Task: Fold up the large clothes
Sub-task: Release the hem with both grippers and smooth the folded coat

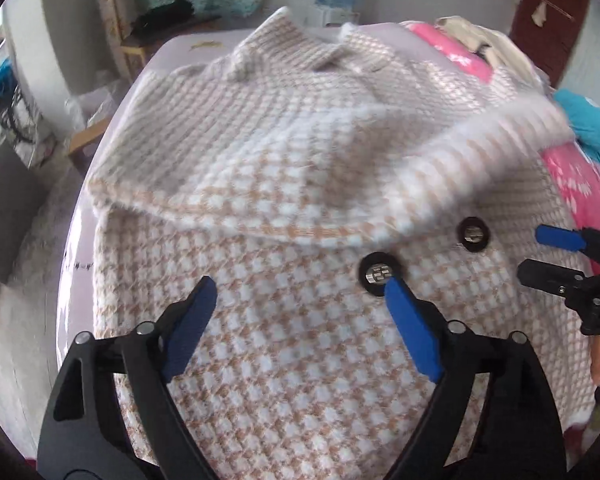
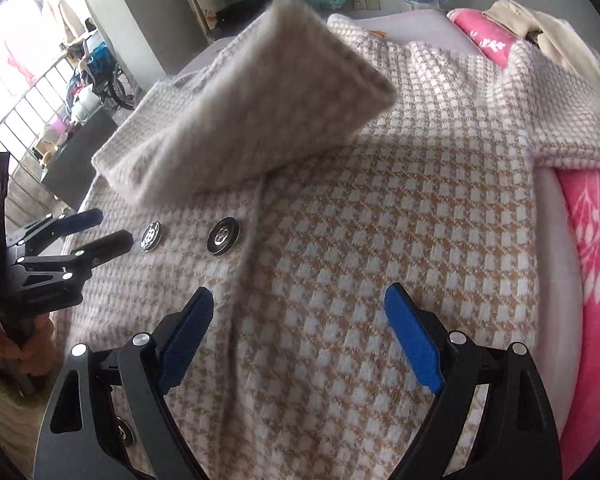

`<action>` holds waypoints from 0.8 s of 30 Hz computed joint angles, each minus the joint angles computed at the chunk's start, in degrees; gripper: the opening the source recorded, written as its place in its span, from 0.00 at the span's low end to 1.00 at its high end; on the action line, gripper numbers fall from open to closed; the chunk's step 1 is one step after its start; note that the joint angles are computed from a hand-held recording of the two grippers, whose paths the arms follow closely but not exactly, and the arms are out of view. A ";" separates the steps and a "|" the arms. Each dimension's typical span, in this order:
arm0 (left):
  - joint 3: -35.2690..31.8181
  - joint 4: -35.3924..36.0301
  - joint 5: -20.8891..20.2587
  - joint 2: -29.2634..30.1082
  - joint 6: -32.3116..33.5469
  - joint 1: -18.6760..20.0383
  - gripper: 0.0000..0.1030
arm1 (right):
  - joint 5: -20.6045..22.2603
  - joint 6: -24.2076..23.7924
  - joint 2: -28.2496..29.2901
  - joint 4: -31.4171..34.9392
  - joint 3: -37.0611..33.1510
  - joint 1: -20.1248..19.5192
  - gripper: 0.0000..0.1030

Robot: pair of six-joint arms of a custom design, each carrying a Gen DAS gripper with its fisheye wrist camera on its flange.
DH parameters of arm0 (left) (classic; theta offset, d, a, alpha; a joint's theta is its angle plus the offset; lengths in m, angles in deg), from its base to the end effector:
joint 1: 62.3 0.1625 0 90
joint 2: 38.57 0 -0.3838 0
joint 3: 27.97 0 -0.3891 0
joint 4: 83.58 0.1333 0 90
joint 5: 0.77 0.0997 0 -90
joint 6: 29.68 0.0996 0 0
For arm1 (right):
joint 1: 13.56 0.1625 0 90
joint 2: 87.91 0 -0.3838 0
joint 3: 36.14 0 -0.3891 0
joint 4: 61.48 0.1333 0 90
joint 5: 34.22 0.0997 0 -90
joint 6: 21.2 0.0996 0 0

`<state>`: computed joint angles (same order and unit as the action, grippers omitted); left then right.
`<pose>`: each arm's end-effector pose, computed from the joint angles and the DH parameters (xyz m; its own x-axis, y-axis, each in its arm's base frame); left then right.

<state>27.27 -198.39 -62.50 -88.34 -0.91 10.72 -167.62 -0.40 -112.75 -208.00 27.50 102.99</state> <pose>-0.0489 -0.7780 0.3687 -0.6459 0.5283 -0.5511 0.6690 0.7394 -0.0752 0.4015 -0.6585 0.0413 -0.8462 0.1739 0.5038 -0.1340 0.8455 -0.5169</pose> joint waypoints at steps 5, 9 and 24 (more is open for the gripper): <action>-0.36 -0.62 0.66 1.06 0.37 0.76 0.85 | 0.05 -0.41 1.25 -0.82 -1.07 -0.67 0.87; 4.24 -5.42 2.21 -0.76 2.11 0.15 0.90 | -1.56 -2.14 2.81 0.97 -3.00 -0.02 0.94; 6.50 -6.10 3.60 -2.20 3.74 0.06 0.92 | -2.25 -4.74 2.30 -0.83 -1.16 0.17 0.94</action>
<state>33.78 -204.49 -58.90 -90.54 2.83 10.78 -169.87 -5.13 -110.45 -208.83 26.34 103.17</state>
